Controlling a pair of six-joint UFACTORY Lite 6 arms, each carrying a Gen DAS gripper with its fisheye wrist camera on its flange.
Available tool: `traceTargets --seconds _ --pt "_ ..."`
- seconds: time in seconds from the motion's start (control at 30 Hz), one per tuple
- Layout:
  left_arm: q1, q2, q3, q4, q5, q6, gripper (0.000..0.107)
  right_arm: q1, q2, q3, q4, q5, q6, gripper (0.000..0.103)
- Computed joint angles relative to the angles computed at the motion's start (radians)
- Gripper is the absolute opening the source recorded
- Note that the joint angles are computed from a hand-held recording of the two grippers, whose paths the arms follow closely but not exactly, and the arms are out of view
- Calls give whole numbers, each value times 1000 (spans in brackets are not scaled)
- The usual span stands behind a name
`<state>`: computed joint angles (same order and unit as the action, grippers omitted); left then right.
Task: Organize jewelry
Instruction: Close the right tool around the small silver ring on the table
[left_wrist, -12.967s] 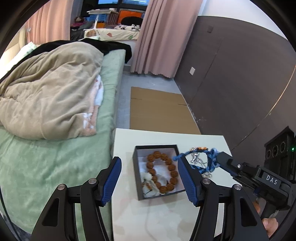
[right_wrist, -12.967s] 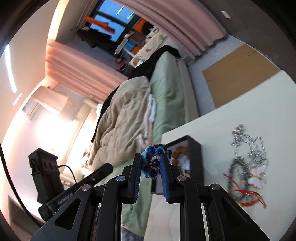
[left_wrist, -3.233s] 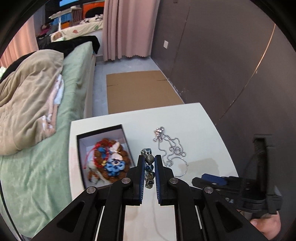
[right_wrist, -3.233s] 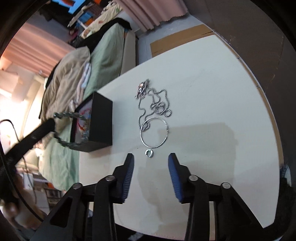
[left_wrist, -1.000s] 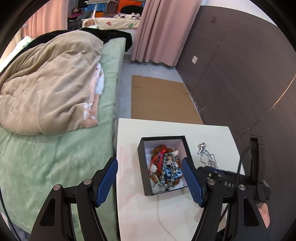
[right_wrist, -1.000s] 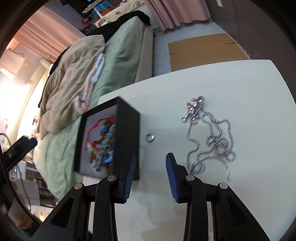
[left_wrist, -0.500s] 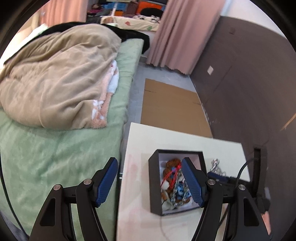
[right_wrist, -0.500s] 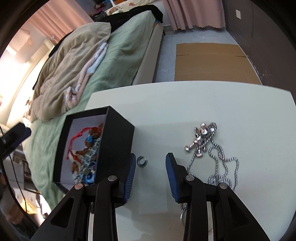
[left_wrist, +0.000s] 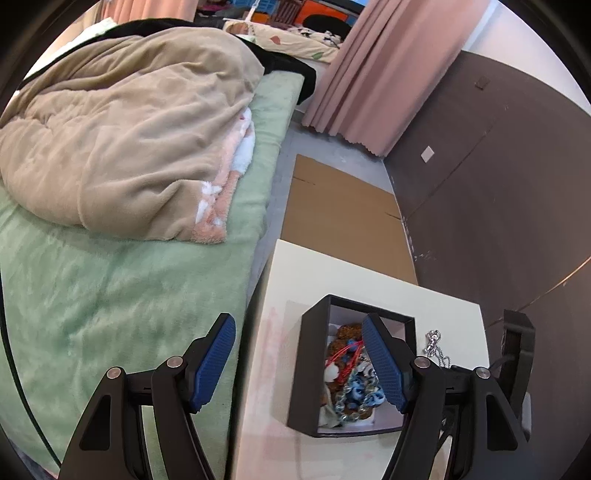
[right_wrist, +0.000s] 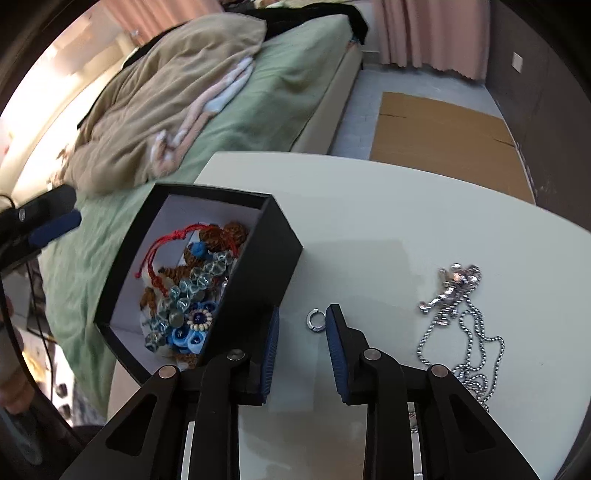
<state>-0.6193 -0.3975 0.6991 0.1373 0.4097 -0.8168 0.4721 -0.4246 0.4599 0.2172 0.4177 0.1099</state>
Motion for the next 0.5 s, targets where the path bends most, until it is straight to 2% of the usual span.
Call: traceTargets --seconds 0.13,0.4,0.5 --pt "11 -24 -10 -23 -3 11 72 43 -16 9 -223 29 236 29" --pt "18 -45 -22 -50 -8 26 72 79 12 1 -401 12 378 26" --pt "16 -45 -22 -56 -9 29 72 144 24 -7 -584 6 542 24"
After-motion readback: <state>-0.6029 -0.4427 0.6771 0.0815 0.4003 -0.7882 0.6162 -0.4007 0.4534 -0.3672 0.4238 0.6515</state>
